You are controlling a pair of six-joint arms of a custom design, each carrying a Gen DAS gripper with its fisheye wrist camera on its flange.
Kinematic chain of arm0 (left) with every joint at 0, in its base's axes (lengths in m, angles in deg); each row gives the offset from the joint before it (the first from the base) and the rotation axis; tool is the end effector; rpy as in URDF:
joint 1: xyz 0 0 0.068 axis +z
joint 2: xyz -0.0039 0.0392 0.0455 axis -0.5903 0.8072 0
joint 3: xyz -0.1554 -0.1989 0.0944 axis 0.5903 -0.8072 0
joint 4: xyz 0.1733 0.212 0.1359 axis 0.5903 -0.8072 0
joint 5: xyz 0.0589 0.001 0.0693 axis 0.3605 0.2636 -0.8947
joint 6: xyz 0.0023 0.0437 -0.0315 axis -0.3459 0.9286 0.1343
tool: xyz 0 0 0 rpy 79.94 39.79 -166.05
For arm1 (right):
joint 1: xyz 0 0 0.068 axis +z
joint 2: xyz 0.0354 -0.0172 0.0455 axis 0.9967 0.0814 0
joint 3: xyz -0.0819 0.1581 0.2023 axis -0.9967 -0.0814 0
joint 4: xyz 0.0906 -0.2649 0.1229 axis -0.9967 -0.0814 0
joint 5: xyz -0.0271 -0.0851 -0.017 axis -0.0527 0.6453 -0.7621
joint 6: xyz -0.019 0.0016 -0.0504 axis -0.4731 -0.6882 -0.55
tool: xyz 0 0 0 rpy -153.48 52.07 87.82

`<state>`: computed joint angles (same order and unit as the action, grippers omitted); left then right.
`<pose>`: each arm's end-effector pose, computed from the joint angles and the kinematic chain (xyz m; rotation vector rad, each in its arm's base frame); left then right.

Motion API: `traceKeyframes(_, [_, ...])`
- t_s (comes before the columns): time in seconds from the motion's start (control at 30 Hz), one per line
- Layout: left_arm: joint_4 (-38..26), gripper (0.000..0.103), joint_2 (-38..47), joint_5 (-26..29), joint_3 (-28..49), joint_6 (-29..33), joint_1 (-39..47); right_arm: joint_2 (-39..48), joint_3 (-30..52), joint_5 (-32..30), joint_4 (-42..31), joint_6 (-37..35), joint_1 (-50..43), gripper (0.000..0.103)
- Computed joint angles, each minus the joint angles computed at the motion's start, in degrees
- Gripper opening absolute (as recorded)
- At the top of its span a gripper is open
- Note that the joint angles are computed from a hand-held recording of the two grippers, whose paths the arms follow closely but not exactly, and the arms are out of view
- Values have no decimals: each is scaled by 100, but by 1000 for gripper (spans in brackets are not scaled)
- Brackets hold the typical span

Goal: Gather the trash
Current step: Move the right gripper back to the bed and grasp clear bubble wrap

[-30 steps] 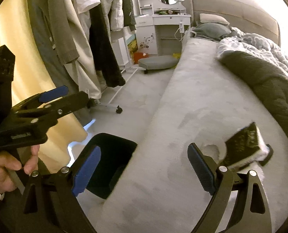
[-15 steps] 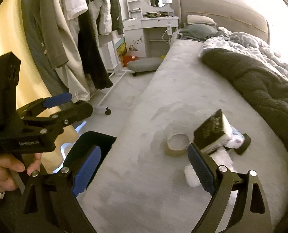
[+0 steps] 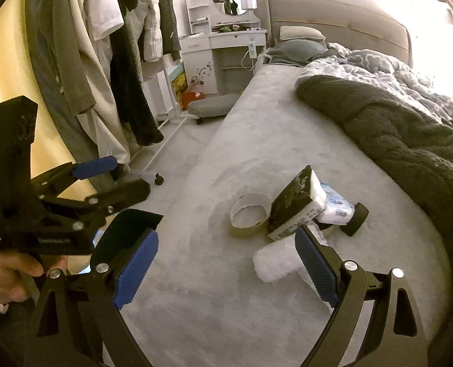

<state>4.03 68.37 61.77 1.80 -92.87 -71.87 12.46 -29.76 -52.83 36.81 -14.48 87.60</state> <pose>0.2771 -0.1909 0.1208 0.2414 2.1914 -0.3187 0.2610 0.0230 0.1784 -0.4133 2.2955 0.3702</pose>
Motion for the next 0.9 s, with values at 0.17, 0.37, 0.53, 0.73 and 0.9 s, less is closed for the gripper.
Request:
traceKeyframes(0.17, [29,100,250,24,196,7,-67,-148,-58,-26,-79,-110,-176,92])
traceKeyframes(0.37, [32,100,544,135,454,-43,-30,-170,-64,-161,-113,-223,-445,92])
traceKeyframes(0.53, [39,100,817,237,704,11,-76,-17,-21,-230,-144,-380,-714,92])
traceKeyframes(0.73, [81,100,1101,430,952,-58,-117,101,0,-330,-179,-524,-949,92])
traceKeyframes(0.9, [102,100,1281,544,1092,-120,-144,192,22,-391,-195,-652,-1093,92])
